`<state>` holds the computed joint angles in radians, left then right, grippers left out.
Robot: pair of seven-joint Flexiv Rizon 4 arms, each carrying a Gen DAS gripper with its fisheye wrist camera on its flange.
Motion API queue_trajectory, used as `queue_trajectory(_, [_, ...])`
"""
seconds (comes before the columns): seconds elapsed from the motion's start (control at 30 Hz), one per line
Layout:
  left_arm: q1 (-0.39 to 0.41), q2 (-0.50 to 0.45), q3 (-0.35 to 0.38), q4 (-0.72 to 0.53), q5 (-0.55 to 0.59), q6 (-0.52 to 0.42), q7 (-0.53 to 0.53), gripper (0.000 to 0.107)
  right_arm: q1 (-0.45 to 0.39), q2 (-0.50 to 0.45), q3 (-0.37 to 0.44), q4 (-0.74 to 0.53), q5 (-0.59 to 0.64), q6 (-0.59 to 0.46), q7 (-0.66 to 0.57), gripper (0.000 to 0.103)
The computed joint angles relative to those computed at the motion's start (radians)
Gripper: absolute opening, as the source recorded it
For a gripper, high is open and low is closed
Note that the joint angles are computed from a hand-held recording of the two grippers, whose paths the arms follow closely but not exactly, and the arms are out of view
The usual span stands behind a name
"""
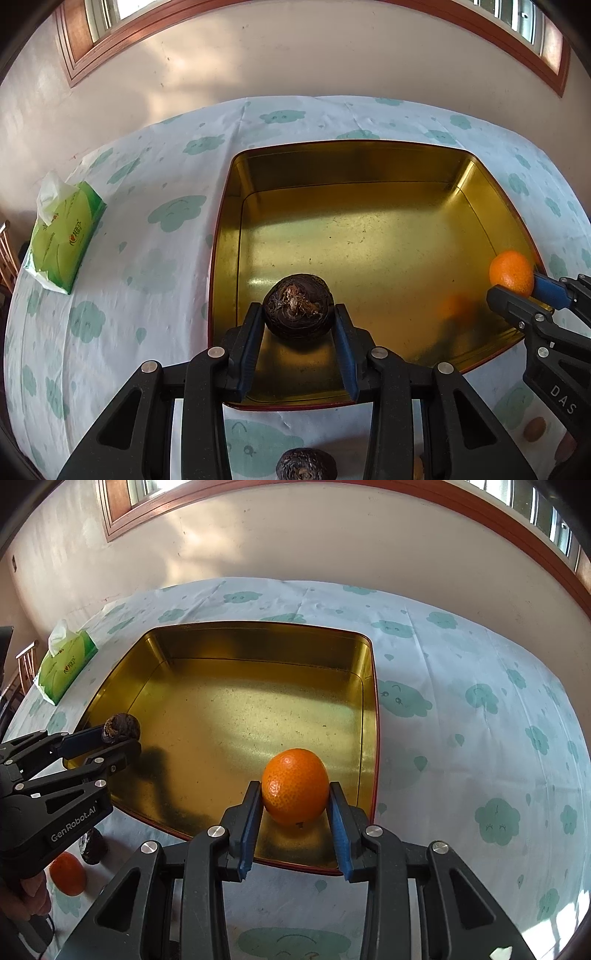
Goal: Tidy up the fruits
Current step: 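Open the left tool dropping the mangosteen while the right tool releases the orange into the tin, then move both open tools back toward the remaining fruits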
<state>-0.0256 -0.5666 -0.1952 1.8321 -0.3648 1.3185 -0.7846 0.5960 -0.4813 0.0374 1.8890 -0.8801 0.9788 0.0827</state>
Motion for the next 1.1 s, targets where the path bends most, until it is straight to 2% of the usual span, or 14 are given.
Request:
queue_trajectory(0.17, [-0.005,-0.001,0.006,-0.001,0.006,0.005,-0.008,0.039,0.0,-0.001,-0.001,0.0,-0.002,0.002,0.003,0.033])
queue_trajectory(0.23, [-0.007,-0.001,0.01,-0.003,0.01,0.002,-0.012,0.039,-0.002,-0.002,-0.002,0.002,-0.008,0.021,0.005,0.039])
queue_trajectory(0.4, [-0.003,0.001,0.006,-0.003,0.011,-0.003,-0.01,0.041,0.001,-0.007,-0.005,-0.004,-0.007,0.028,0.009,0.042])
queue_trajectory(0.67, [0.043,0.044,-0.048,0.053,-0.043,0.013,0.047,0.049,0.013,0.02,-0.005,0.013,-0.033,0.015,0.027,0.05])
queue_trajectory(0.87, [0.083,0.114,-0.096,0.135,-0.125,0.039,0.118,0.05,0.022,0.065,0.014,0.033,-0.074,-0.028,0.07,0.051])
queue_trajectory(1.1, [0.138,0.226,-0.166,0.267,-0.323,0.084,0.286,0.05,0.03,0.127,0.059,0.076,-0.124,-0.083,0.142,0.052])
